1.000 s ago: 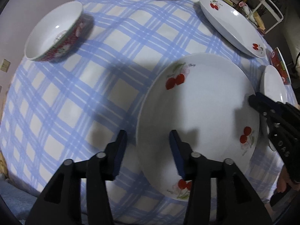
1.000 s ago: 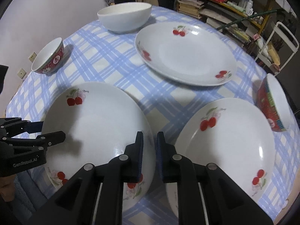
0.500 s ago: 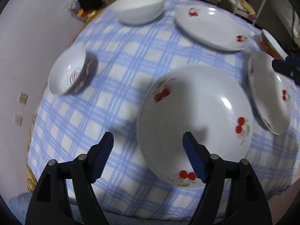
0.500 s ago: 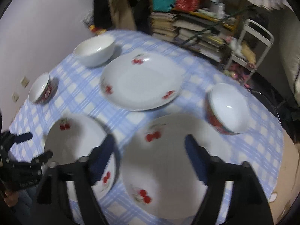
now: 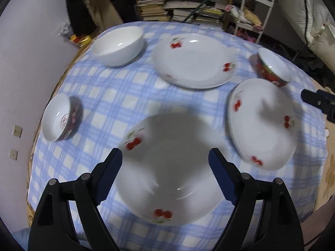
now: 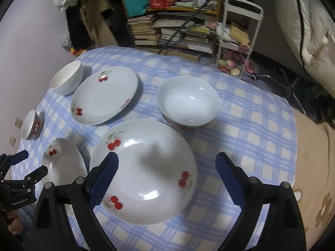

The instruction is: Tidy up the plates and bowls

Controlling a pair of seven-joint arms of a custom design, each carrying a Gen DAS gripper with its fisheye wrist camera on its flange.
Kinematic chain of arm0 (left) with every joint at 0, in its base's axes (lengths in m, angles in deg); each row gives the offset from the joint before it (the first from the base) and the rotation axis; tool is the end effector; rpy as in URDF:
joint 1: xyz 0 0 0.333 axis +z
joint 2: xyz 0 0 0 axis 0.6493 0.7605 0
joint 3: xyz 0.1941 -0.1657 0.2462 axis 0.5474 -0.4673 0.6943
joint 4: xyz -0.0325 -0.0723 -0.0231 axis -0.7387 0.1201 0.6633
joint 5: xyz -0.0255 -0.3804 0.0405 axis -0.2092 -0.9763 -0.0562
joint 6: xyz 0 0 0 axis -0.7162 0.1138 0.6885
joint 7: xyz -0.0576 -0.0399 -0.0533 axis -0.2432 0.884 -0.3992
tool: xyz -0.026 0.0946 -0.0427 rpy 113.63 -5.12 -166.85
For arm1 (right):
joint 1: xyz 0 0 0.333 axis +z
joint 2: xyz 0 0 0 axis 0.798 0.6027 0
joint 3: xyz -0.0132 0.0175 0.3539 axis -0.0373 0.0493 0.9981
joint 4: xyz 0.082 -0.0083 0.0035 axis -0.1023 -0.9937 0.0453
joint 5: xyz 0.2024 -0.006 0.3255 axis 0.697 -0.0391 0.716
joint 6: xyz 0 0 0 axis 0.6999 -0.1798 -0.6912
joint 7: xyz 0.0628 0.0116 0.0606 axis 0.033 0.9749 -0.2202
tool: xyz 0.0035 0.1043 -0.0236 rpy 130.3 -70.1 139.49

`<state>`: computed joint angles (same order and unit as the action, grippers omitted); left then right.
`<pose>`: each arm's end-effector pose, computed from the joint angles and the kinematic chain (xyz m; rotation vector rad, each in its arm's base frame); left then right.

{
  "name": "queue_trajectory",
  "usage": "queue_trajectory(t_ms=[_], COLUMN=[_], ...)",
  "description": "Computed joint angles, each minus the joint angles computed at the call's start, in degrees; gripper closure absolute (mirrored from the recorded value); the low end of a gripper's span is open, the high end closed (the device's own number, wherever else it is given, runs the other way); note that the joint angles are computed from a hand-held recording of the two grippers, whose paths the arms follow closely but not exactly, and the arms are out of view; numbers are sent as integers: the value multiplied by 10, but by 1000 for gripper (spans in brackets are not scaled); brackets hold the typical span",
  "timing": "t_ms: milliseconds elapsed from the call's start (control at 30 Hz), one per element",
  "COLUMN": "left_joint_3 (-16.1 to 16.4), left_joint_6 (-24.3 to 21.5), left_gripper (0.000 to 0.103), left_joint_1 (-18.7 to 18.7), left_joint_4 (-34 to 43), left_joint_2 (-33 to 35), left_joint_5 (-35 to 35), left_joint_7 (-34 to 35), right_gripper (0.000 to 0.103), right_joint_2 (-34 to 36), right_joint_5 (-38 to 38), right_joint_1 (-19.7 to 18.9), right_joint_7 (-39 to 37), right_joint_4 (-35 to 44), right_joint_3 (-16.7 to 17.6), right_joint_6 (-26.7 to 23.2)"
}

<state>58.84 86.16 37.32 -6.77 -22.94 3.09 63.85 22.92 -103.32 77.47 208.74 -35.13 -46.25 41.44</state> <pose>0.7088 -0.1214 0.5635 -1.3926 2.4815 -0.3974 0.6381 0.2857 0.5811 -1.4634 2.3568 -0.4277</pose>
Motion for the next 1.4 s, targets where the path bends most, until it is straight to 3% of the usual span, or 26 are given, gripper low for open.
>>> queue_trajectory(t_ms=[400,600,933,1267,1400], left_joint_3=[-22,-21,-27,-16,-16], left_joint_6=[-32,-9,-74,-95,-103], left_gripper=[20,20,20,20,20], left_joint_1=[-28,-40,-49,-70,-75], left_joint_4=[76,71,137,174,187], left_joint_2=[49,60,113,148,157], left_joint_5=[-23,-25,-32,-10,-4], left_joint_7=[18,13,-2,-32,-41], right_gripper=[5,5,6,7,12], right_joint_2=[-34,-44,-35,-35,-35], right_joint_5=[45,57,95,125,142], right_joint_1=[-23,-31,-43,-54,-58], right_joint_7=[18,25,0,-19,-29], right_joint_4=[-73,-100,-112,-132,-141], right_joint_3=[8,9,14,15,16], right_joint_6=[22,29,17,30,39])
